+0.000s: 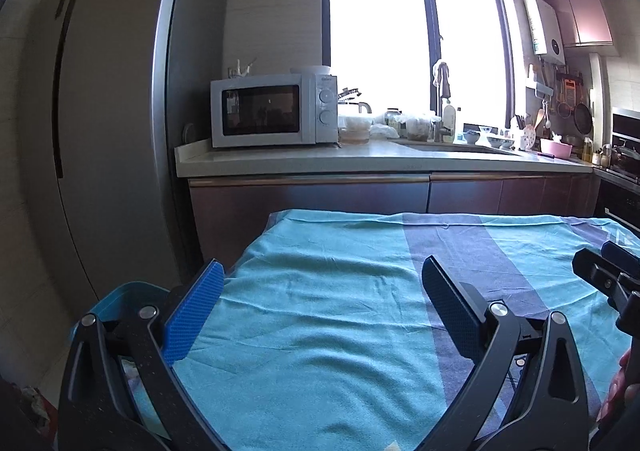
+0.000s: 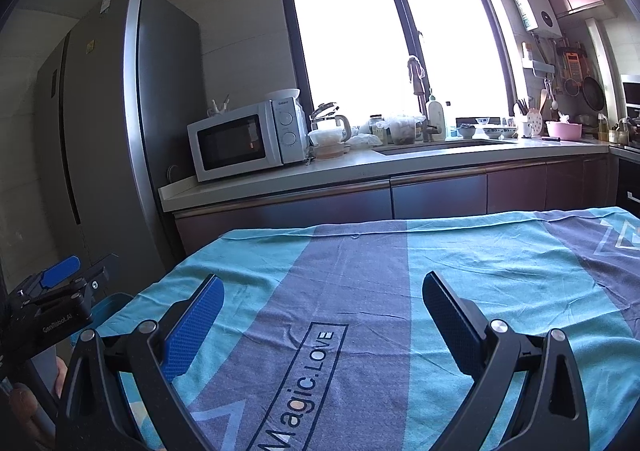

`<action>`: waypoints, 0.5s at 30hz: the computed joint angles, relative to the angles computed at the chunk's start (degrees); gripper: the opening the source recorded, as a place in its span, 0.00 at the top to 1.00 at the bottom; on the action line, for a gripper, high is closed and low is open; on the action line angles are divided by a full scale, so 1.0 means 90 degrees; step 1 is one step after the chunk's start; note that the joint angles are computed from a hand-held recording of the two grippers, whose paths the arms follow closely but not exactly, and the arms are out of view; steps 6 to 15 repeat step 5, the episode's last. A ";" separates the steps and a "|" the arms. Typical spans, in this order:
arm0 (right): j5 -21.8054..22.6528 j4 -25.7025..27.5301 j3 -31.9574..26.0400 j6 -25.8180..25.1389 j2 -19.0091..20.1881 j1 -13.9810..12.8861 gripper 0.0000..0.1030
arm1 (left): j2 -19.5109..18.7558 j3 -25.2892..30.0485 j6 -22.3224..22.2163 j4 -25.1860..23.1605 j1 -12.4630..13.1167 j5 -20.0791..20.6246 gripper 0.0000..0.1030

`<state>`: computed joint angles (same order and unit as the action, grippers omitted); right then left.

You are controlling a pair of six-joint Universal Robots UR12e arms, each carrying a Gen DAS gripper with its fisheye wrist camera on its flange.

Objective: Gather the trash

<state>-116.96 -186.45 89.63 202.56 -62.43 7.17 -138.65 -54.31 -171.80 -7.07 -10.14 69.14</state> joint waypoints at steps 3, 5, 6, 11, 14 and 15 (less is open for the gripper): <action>0.0093 0.0335 0.0041 0.0042 -0.0070 -0.0100 0.07 | -0.0328 0.0812 0.0253 -0.1368 -0.0048 -0.0022 0.05; 0.0175 0.0681 0.0055 0.0125 -0.0127 -0.0177 0.07 | -0.0681 0.1582 0.0444 -0.2449 -0.0116 0.0188 0.05; 0.0175 0.0681 0.0055 0.0125 -0.0127 -0.0177 0.07 | -0.0681 0.1582 0.0444 -0.2449 -0.0116 0.0188 0.05; 0.0175 0.0681 0.0055 0.0125 -0.0127 -0.0177 0.07 | -0.0681 0.1582 0.0444 -0.2449 -0.0116 0.0188 0.05; 0.0175 0.0681 0.0055 0.0125 -0.0127 -0.0177 0.07 | -0.0681 0.1582 0.0444 -0.2449 -0.0116 0.0188 0.05; 0.0175 0.0681 0.0055 0.0125 -0.0127 -0.0177 0.07 | -0.0681 0.1582 0.0444 -0.2449 -0.0116 0.0188 0.05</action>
